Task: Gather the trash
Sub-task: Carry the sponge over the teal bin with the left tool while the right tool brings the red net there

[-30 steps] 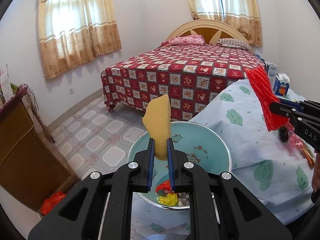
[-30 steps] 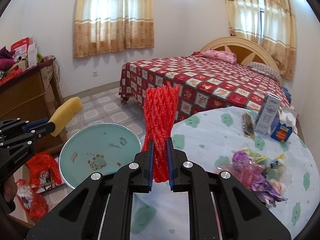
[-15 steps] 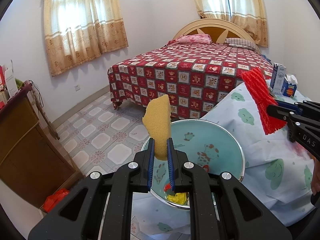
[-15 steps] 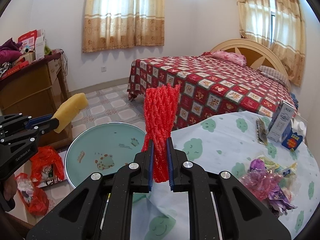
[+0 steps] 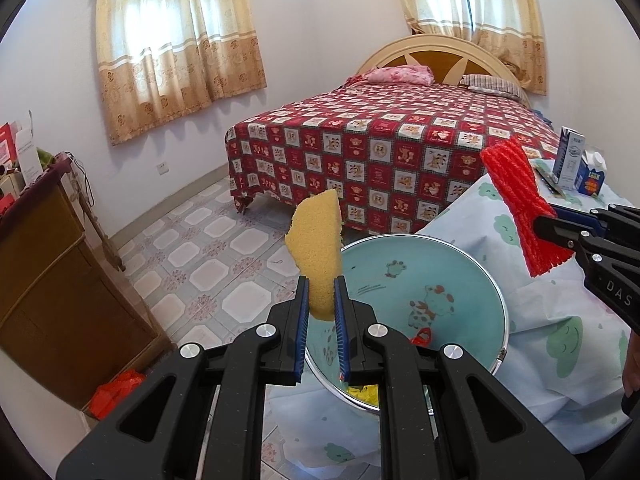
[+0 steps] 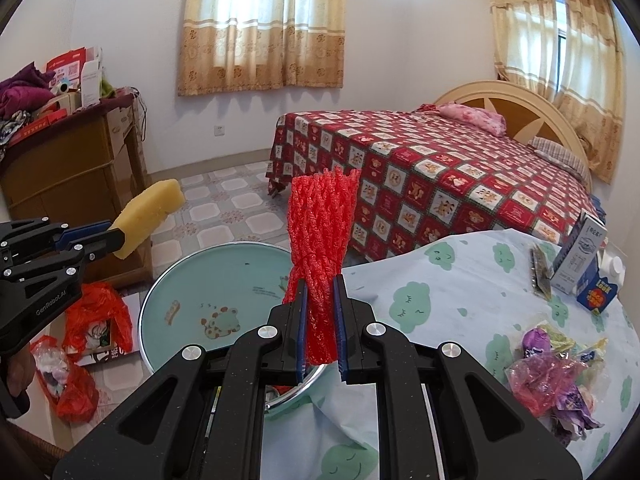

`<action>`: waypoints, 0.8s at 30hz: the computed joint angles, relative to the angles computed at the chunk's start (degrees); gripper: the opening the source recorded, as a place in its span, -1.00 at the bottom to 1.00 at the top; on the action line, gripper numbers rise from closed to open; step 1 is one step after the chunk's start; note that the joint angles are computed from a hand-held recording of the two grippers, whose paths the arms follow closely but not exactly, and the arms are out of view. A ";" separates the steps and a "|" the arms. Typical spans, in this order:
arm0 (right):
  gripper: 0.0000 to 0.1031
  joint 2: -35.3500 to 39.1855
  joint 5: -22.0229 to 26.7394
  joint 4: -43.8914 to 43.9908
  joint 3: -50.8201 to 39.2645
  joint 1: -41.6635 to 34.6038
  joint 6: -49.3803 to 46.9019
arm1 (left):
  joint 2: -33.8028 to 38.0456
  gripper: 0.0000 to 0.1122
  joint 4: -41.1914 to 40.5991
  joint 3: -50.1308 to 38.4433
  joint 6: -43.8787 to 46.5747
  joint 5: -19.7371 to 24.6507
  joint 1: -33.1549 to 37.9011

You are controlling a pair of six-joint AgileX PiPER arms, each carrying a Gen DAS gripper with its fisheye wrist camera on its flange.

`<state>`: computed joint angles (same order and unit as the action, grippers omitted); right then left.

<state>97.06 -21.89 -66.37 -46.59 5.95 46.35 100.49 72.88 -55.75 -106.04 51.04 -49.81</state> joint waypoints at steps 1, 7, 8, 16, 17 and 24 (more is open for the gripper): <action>-0.76 0.06 0.12 -0.15 -0.14 0.13 0.18 | -0.04 -0.78 0.06 0.09 -0.05 -0.06 0.05; -0.76 0.09 0.65 -0.50 -0.34 0.98 0.31 | -0.02 -0.77 0.10 0.11 -0.15 -0.25 0.21; -0.76 0.14 0.64 -0.51 -0.37 1.00 0.28 | -0.02 -0.77 0.10 0.11 -0.15 -0.25 0.21; -0.76 0.13 0.89 -0.26 -0.37 1.41 0.08 | -0.06 -0.77 0.39 0.29 -0.56 -0.46 0.24; -0.76 0.14 0.85 -0.39 -0.39 1.36 0.23 | -0.10 -0.77 0.34 0.31 -0.44 -0.49 0.26; -0.76 0.19 1.02 -0.32 -0.49 1.55 0.29 | 0.00 -0.77 0.24 0.19 -0.34 -0.55 0.26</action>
